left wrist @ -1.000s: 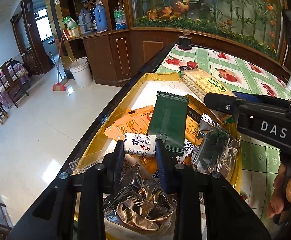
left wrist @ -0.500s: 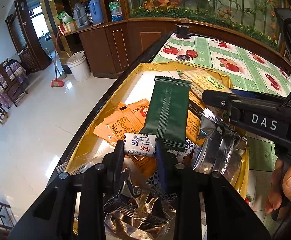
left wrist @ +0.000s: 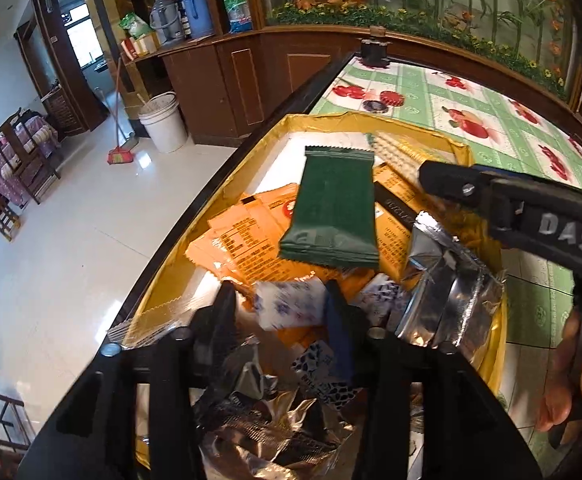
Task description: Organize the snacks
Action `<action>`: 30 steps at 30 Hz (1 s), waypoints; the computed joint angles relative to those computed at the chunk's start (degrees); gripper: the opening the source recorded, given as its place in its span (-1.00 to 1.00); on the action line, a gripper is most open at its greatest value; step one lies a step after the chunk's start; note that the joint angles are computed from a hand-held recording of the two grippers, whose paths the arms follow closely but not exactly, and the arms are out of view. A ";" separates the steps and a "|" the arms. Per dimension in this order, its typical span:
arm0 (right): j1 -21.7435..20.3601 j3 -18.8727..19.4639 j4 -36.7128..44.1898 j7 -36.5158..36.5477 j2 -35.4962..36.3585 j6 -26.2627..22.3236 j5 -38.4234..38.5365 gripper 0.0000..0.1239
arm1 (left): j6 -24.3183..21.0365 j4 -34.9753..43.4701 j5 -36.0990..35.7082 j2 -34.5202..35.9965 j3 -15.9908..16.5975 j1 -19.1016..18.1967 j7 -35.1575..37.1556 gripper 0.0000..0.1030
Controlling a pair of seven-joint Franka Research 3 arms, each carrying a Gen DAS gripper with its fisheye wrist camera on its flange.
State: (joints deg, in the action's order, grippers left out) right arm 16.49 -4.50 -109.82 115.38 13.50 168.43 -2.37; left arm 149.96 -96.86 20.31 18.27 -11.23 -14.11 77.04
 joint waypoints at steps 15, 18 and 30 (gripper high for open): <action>-0.22 0.34 -8.79 5.87 -8.86 5.64 -6.11 0.33 | 8.31 -9.63 2.29 -8.34 0.49 1.69 -4.85 0.58; -1.33 1.54 -11.12 6.90 -11.26 5.97 -7.94 0.35 | 10.83 -12.39 3.37 -10.65 0.57 1.84 -5.64 0.58; -3.86 7.14 -21.80 -5.87 -21.21 7.62 3.48 0.39 | 15.63 -21.23 3.58 -19.60 -0.06 2.99 -6.49 0.58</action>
